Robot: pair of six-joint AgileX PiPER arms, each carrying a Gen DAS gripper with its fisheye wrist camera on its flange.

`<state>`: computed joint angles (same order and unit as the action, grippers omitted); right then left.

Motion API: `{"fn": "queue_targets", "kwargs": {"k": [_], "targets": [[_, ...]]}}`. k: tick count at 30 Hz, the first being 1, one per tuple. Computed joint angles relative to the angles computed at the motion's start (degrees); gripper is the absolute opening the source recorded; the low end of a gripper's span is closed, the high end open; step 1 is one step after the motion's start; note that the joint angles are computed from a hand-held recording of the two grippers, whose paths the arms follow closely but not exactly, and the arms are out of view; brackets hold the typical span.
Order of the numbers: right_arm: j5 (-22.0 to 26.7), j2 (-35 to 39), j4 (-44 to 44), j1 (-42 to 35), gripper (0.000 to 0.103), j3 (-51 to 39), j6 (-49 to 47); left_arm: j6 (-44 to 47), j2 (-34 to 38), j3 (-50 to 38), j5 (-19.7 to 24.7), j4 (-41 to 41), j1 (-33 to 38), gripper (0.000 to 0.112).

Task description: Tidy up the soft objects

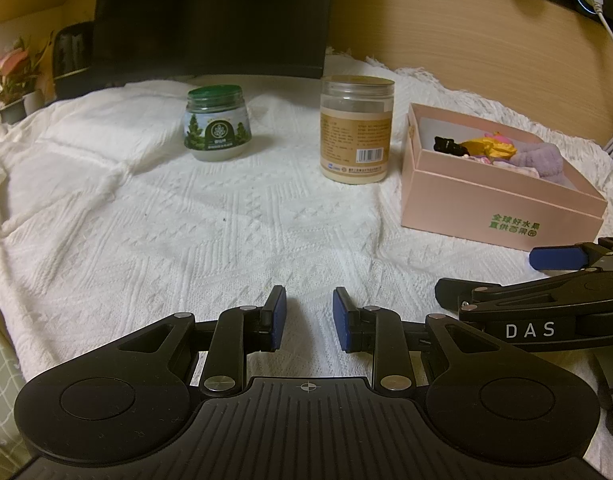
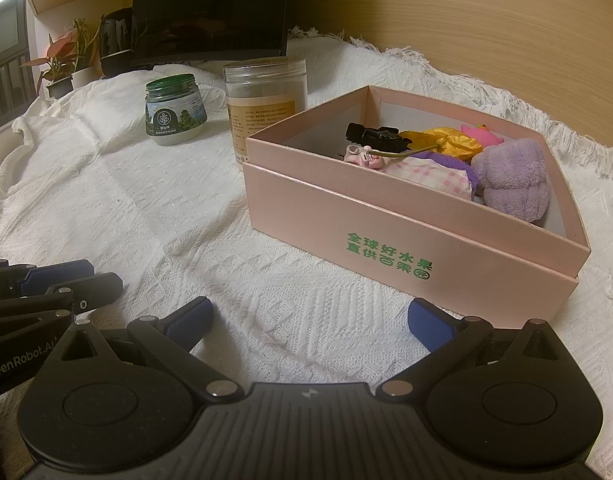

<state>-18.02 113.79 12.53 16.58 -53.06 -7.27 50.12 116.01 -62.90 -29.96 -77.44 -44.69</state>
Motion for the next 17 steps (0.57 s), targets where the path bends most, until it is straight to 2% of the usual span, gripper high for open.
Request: {"fn": "queue_targets", "kwargs": {"k": [17], "targets": [[-0.1, 0.0, 0.0, 0.0, 0.103, 0.1, 0.0, 0.5, -0.2, 0.1, 0.8, 0.5, 0.5, 0.029]]}}
